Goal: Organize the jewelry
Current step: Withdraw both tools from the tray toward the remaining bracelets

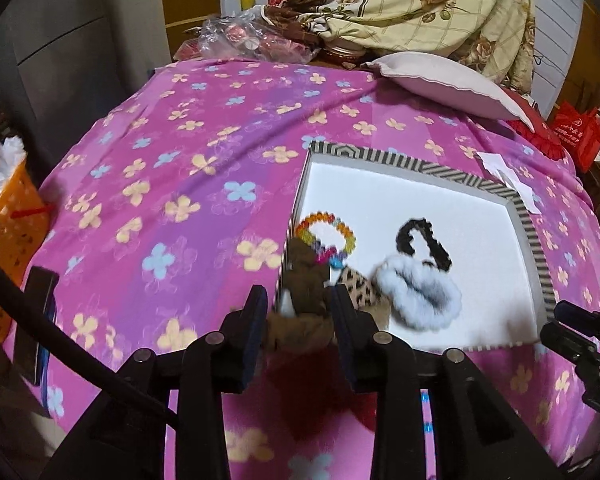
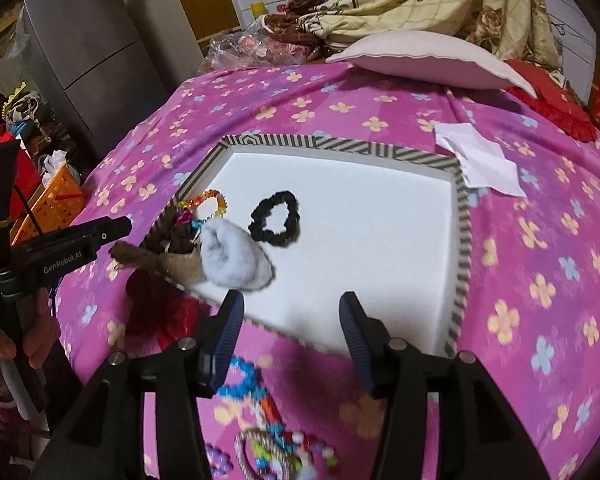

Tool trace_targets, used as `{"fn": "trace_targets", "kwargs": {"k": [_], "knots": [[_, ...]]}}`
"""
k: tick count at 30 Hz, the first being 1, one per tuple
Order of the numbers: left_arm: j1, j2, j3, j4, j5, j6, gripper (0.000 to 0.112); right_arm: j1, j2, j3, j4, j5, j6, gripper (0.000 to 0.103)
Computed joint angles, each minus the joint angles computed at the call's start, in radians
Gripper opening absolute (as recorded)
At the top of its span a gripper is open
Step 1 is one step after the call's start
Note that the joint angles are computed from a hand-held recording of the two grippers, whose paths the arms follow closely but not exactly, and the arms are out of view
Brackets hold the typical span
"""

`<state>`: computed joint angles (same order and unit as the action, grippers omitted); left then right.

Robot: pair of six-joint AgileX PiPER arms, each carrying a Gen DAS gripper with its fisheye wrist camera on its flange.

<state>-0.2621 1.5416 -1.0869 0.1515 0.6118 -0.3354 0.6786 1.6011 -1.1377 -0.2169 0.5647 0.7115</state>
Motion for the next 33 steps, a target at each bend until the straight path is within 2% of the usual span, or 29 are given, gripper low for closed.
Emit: {"fn": "trace_targets", "kwargs": {"k": [10,16,33], "knots": [[-0.084,-0.141,0.143,0.077,0.010,-0.135,0.054,0.083,-0.145,0.189,-0.143,-0.043,0.242,0.052],[-0.152,-0.208,0.205,0.167,0.014,-0.255,0.054,0.147,-0.186,0.246,-0.248,-0.022,0.390,0.057],[-0.271,-0.303,0.306,0.267,0.053,-0.417,0.054,0.272,-0.238,0.346,-0.348,0.030,0.571,0.058]]}}
